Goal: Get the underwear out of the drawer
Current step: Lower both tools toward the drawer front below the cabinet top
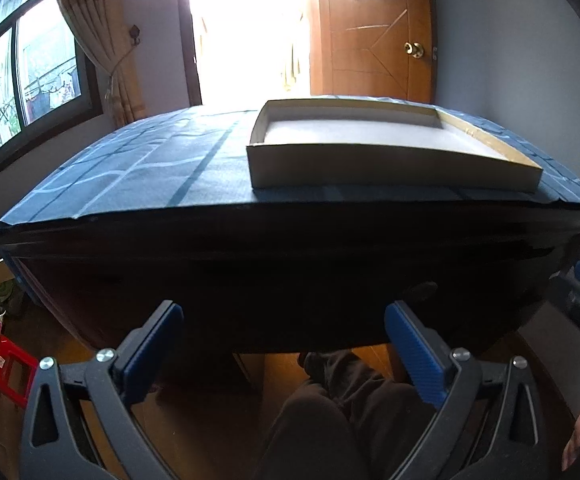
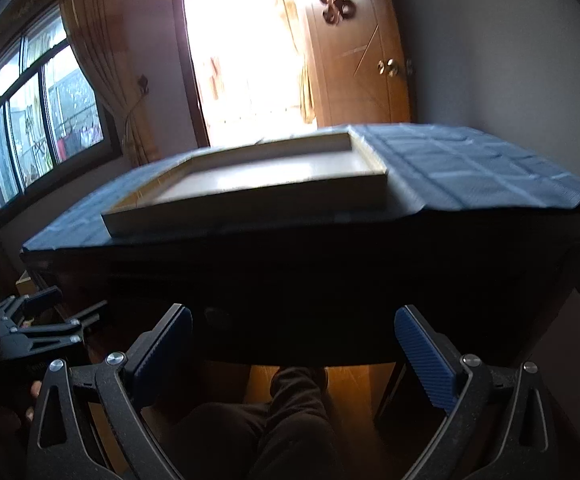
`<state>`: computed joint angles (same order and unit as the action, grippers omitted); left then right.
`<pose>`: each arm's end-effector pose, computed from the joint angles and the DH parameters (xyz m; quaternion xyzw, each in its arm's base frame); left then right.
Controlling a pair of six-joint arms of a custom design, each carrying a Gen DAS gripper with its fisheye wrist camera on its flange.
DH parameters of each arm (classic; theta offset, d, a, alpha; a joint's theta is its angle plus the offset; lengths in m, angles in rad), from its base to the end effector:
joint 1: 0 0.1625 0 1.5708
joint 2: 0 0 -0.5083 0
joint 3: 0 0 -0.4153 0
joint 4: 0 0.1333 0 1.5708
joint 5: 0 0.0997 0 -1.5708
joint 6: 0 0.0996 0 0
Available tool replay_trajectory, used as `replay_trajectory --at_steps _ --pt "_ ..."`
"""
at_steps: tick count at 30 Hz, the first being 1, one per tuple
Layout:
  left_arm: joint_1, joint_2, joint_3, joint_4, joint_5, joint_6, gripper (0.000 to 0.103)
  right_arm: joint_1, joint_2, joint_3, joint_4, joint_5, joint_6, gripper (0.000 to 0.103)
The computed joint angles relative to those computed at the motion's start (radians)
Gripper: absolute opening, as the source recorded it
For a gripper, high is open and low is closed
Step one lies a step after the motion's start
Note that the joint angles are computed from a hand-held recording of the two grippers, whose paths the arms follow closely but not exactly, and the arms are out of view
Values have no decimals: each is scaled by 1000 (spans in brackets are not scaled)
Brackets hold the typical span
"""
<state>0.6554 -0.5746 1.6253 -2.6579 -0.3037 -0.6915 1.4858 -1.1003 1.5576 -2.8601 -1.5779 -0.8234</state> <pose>-0.4426 -0.6283 0.0522 0.0793 0.8020 -0.4362 0.4004 0.0690 -0.7524 0.4388 0.3288 -0.8536 0.3617 0.1802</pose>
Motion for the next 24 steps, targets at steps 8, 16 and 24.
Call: replay_trajectory --at_steps 8,16,24 --pt "30 19 -36 -1 13 -2 103 -13 53 -69 75 42 -88 102" --pt "57 36 -74 55 58 -69 103 -10 105 -118 83 30 -158 102" --pt "80 33 -101 187 43 -180 103 0 157 -201 150 -10 -127 102"
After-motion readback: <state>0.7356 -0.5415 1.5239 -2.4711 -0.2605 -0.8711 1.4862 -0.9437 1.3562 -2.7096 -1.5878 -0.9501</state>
